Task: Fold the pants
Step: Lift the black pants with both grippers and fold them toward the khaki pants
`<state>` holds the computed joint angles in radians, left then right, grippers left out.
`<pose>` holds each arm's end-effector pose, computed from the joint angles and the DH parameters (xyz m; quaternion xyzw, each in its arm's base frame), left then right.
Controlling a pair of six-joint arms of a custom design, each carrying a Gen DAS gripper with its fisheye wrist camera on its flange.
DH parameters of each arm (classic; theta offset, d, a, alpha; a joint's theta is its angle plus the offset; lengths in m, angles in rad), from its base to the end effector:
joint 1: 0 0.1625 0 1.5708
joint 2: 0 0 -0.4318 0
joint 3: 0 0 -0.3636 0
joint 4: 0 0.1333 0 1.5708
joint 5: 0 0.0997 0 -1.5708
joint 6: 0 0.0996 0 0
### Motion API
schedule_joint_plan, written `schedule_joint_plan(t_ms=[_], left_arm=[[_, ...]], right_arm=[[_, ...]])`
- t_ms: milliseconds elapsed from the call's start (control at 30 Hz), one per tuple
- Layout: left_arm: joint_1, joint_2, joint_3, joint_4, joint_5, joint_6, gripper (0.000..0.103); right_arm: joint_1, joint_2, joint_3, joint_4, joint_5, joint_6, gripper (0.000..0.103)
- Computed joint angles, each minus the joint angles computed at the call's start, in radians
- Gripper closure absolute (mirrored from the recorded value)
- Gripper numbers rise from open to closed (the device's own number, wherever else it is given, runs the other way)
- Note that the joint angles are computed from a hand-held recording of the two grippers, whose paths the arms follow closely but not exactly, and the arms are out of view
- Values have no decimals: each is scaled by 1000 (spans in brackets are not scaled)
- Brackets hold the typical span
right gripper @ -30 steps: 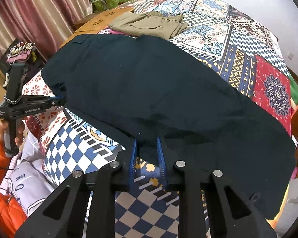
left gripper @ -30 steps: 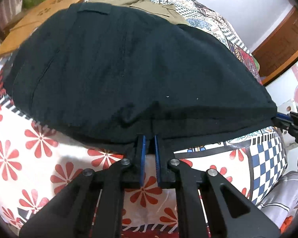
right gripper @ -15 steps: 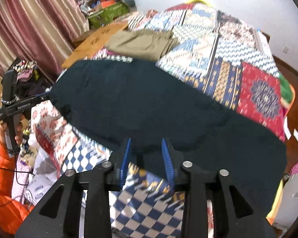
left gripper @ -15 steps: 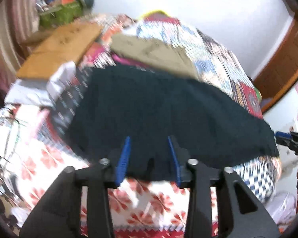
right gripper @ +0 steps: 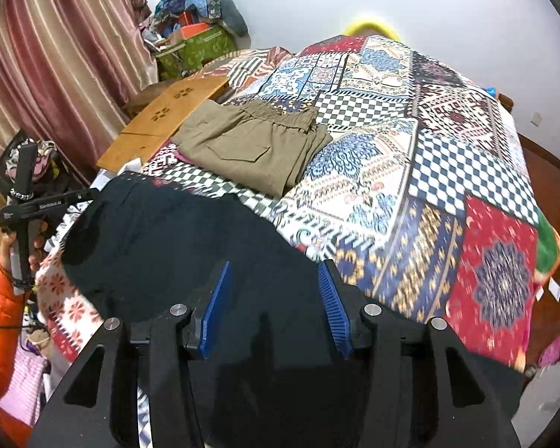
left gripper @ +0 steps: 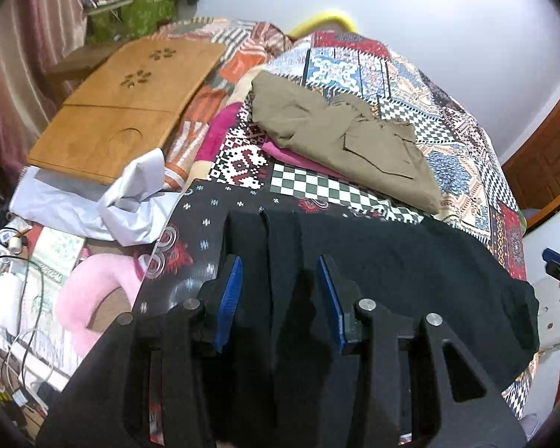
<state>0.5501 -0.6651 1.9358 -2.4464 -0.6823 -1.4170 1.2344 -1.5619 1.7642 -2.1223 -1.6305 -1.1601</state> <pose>-0.3290 -0.4488 -0.0147 -0.0916 0.8847 -0.3345 0.3116 -0.0408 -0.5024 0.4619 0.3893 -0.9041 0.1073 0.1397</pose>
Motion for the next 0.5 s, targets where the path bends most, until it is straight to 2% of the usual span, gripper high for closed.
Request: schedule_joint_plan(t_ms=[100, 200, 433, 500], left_arm=[[43, 5, -13, -21, -24, 61, 59], [60, 13, -31, 4, -15, 94, 42], [96, 22, -5, -142, -34, 168, 42], [94, 26, -5, -159, -28, 179, 50]], right_arm=[[28, 59, -15, -28, -34, 9, 58], [55, 132, -56, -3, -59, 42, 58], [97, 252, -89, 68, -103, 95, 58], [104, 277, -96, 95, -116, 113, 58]])
